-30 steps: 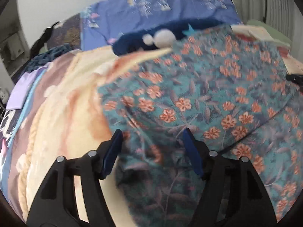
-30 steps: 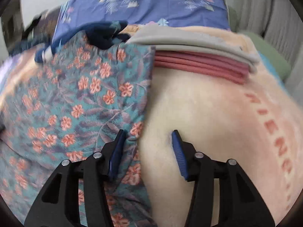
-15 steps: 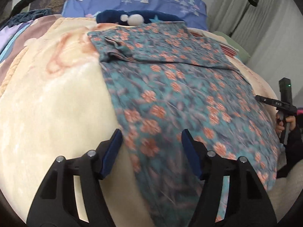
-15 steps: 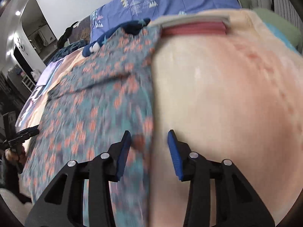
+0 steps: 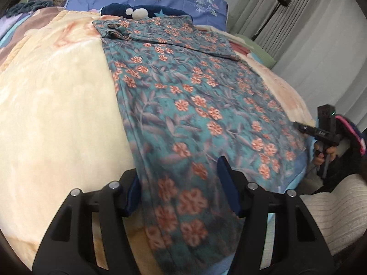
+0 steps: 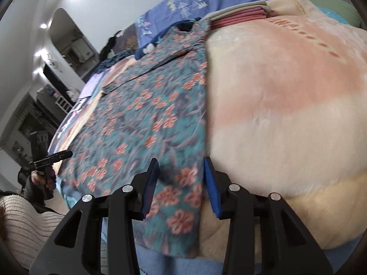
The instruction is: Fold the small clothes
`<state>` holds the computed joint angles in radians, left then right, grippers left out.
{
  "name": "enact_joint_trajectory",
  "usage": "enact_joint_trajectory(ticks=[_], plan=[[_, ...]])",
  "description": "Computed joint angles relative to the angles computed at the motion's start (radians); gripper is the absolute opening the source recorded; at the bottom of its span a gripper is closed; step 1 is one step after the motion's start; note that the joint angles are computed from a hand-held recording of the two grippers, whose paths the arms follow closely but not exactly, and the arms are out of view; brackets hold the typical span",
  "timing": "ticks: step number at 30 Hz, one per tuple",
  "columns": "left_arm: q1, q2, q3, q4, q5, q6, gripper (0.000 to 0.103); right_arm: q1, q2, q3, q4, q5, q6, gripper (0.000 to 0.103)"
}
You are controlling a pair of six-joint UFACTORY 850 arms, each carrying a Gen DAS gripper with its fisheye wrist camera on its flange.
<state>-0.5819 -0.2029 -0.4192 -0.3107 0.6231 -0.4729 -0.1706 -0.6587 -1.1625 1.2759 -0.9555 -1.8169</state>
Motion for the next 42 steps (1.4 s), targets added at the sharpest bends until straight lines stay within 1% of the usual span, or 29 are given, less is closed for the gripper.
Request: enact_joint_trajectory(ticks=[1,2,3,4,5,6,7,8,9,10,13,16,17,18,20,21,24,25,26,27,28,30,32,34,35,37,38,40,42], plan=[[0.003,-0.007,0.003,0.021,0.028,-0.039,0.059,0.004,-0.018,-0.021,-0.009,-0.032,0.016,0.041],[0.009,-0.016,-0.002,0.035,0.039,-0.058,0.049,0.012,-0.038,-0.048,-0.018,-0.066,0.038,0.039],[0.017,-0.027,-0.014,0.036,0.034,-0.064,0.041,0.022,-0.056,-0.072,-0.029,-0.09,0.067,0.031],[0.022,-0.031,-0.023,0.029,0.019,-0.062,0.024,0.036,-0.071,-0.095,-0.042,-0.099,0.107,0.026],[0.02,-0.031,-0.031,0.001,0.0,-0.047,0.011,0.04,-0.078,-0.109,-0.054,-0.111,0.139,0.014],[0.009,-0.021,-0.031,-0.044,-0.009,-0.017,0.007,0.039,-0.086,-0.121,-0.066,-0.135,0.167,0.007],[-0.016,-0.002,-0.027,-0.13,-0.021,0.05,0.006,0.031,-0.084,-0.121,-0.065,-0.156,0.171,0.007],[-0.044,0.015,-0.023,-0.229,-0.027,0.129,0.005,0.023,-0.073,-0.109,-0.057,-0.158,0.15,0.007],[-0.066,0.032,-0.018,-0.298,-0.022,0.185,0.005,0.014,-0.064,-0.101,-0.049,-0.163,0.135,0.005],[-0.075,0.049,-0.01,-0.326,-0.01,0.207,0.004,-0.001,-0.061,-0.102,-0.031,-0.195,0.138,0.004],[-0.092,0.128,0.006,-0.405,0.047,0.302,0.004,-0.018,-0.042,-0.104,0.037,-0.297,0.115,0.003],[-0.116,0.219,-0.01,-0.518,0.095,0.5,0.004,-0.015,0.028,-0.085,0.112,-0.337,0.051,0.003],[-0.131,0.251,-0.017,-0.569,0.113,0.579,0.004,-0.018,0.051,-0.076,0.131,-0.349,0.033,0.003],[-0.146,0.279,-0.02,-0.604,0.131,0.635,0.004,-0.028,0.079,-0.064,0.153,-0.377,0.01,0.003],[-0.198,0.339,-0.012,-0.681,0.189,0.734,0.004,-0.057,0.12,-0.037,0.179,-0.43,-0.029,0.003],[-0.236,0.368,-0.003,-0.724,0.228,0.774,0.004,-0.083,0.153,-0.008,0.191,-0.465,-0.068,0.003],[-0.343,0.421,0.035,-0.819,0.338,0.815,0.004,-0.144,0.223,0.066,0.208,-0.506,-0.171,0.003],[-0.36,0.427,0.044,-0.827,0.354,0.803,0.005,-0.156,0.234,0.079,0.205,-0.507,-0.185,0.003],[-0.37,0.428,0.055,-0.828,0.36,0.776,0.005,-0.159,0.246,0.09,0.199,-0.493,-0.192,0.003],[-0.367,0.42,0.056,-0.828,0.353,0.761,0.005,-0.149,0.253,0.093,0.2,-0.467,-0.194,0.003],[-0.352,0.402,0.054,-0.82,0.334,0.747,0.005,-0.134,0.254,0.092,0.203,-0.435,-0.199,0.003],[-0.304,0.37,0.044,-0.776,0.291,0.709,0.005,-0.108,0.229,0.066,0.199,-0.408,-0.174,0.003],[-0.225,0.344,0.034,-0.689,0.232,0.643,0.005,-0.065,0.178,0.005,0.214,-0.371,-0.114,0.003],[-0.133,0.317,0.009,-0.602,0.177,0.618,0.005,-0.024,0.119,-0.074,0.241,-0.32,-0.054,0.003],[-0.097,0.306,-0.001,-0.566,0.158,0.601,0.005,-0.008,0.094,-0.108,0.253,-0.296,-0.024,0.003],[0.011,0.266,-0.046,-0.448,0.101,0.552,0.005,0.032,0.018,-0.217,0.268,-0.262,0.082,0.003],[0.045,0.243,-0.071,-0.418,0.082,0.539,0.005,0.053,-0.022,-0.276,0.27,-0.237,0.131,0.003],[0.151,0.165,-0.142,-0.306,0.022,0.466,0.006,0.097,-0.097,-0.387,0.254,-0.17,0.225,0.003],[0.221,0.082,-0.212,-0.247,-0.031,0.425,0.006,0.136,-0.16,-0.477,0.218,-0.087,0.304,0.003]])
